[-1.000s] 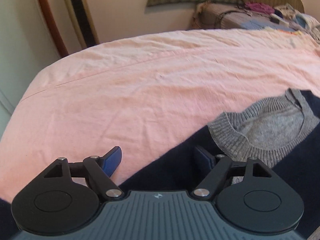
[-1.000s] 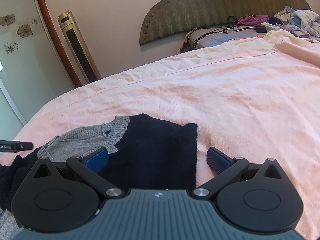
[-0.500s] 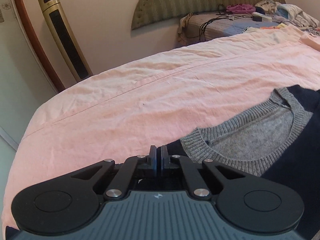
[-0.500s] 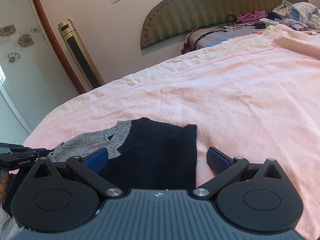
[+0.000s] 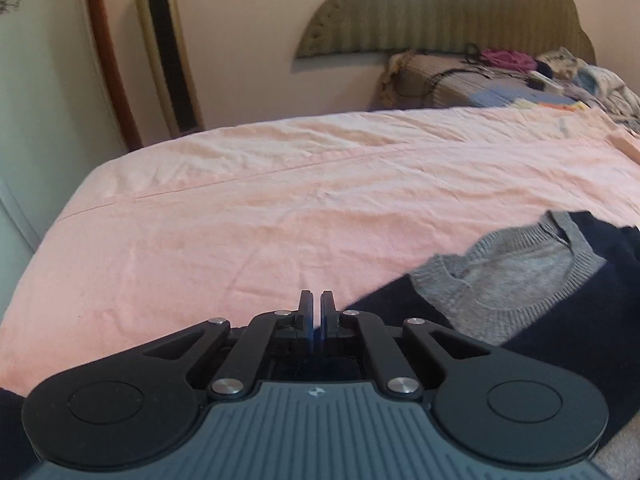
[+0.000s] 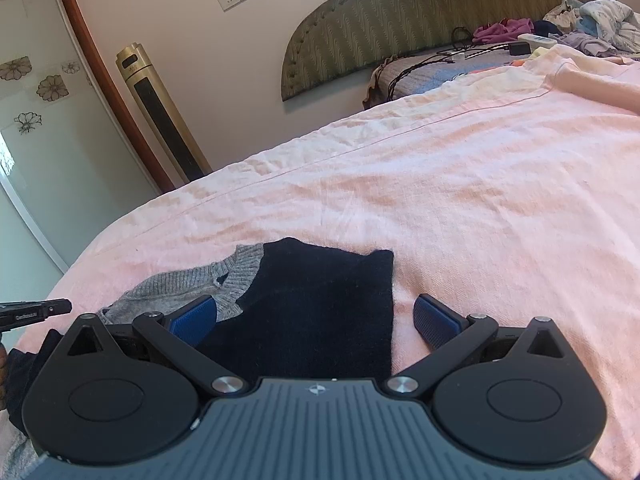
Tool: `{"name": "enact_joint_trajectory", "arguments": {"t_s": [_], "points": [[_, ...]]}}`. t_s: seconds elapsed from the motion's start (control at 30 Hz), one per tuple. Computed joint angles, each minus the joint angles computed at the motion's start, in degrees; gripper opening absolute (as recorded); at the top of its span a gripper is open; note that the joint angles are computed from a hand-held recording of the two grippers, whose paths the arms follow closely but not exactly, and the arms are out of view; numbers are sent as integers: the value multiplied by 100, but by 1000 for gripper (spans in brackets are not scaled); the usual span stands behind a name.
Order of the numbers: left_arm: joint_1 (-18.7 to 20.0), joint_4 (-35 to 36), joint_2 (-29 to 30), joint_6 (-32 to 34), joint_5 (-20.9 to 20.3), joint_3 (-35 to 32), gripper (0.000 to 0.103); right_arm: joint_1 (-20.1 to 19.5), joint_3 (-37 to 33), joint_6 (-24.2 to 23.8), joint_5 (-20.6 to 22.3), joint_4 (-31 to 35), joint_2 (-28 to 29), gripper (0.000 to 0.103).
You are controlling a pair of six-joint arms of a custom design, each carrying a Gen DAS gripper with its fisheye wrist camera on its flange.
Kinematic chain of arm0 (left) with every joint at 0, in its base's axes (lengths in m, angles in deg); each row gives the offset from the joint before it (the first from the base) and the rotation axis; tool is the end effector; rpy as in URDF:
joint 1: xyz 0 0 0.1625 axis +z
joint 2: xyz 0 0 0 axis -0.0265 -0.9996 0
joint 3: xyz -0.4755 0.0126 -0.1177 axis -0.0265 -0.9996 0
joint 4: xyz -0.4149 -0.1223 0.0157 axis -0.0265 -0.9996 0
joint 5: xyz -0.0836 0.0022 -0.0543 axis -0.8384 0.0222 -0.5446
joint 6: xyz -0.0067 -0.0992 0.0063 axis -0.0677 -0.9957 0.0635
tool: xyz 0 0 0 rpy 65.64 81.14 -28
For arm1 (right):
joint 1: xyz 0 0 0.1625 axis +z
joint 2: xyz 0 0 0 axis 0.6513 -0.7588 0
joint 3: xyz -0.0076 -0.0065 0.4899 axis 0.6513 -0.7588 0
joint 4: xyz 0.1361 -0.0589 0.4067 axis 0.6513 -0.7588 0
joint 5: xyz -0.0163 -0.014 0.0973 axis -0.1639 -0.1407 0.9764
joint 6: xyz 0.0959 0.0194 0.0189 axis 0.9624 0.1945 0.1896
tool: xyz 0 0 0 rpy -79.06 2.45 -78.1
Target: Fold small clothes
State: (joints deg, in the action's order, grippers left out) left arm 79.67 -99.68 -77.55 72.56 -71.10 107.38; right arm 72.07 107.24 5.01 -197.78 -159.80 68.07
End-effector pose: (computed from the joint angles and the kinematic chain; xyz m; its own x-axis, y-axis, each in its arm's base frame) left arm 0.0217 -0.7371 0.3971 -0.5183 0.5489 -0.6558 0.8105 0.5600 -0.1717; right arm 0.3126 -0.5885 -0.0081 -0.8872 0.3347 0.3174 -0.1587 0.4245 -0.8914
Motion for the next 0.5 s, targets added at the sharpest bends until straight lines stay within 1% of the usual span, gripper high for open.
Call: {"name": "enact_joint_trajectory", "arguments": {"t_s": [0.07,0.13,0.17,0.23,0.27,0.33,0.37,0.4,0.43,0.47,0.5], "points": [[-95,331,109,48,360,-68,7,3,-8,-5,-17,7,3,103],[-130,403,219,16,551,-56,7,18,-41,-28,-68,50,15,103],[-138,369,251,25,555,-43,7,22,-58,-40,-90,70,23,103],[-134,297,242,56,424,23,8,24,-63,-46,-101,81,23,103],[-123,422,240,19,334,-12,13,23,-68,-46,-99,80,26,103],[-109,401,245,85,273,-10,28,21,-66,-44,-94,76,25,103],[-92,330,254,138,238,-15,51,21,-64,-41,-91,71,25,103],[-69,247,257,170,165,-14,82,23,-62,-41,-94,72,24,103],[-31,119,248,216,48,6,90,21,-60,-38,-86,65,25,103],[4,-23,237,311,-72,38,91,20,-59,-37,-82,61,26,103],[7,-63,245,390,-50,46,90,20,-54,-36,-83,59,23,103]]}}
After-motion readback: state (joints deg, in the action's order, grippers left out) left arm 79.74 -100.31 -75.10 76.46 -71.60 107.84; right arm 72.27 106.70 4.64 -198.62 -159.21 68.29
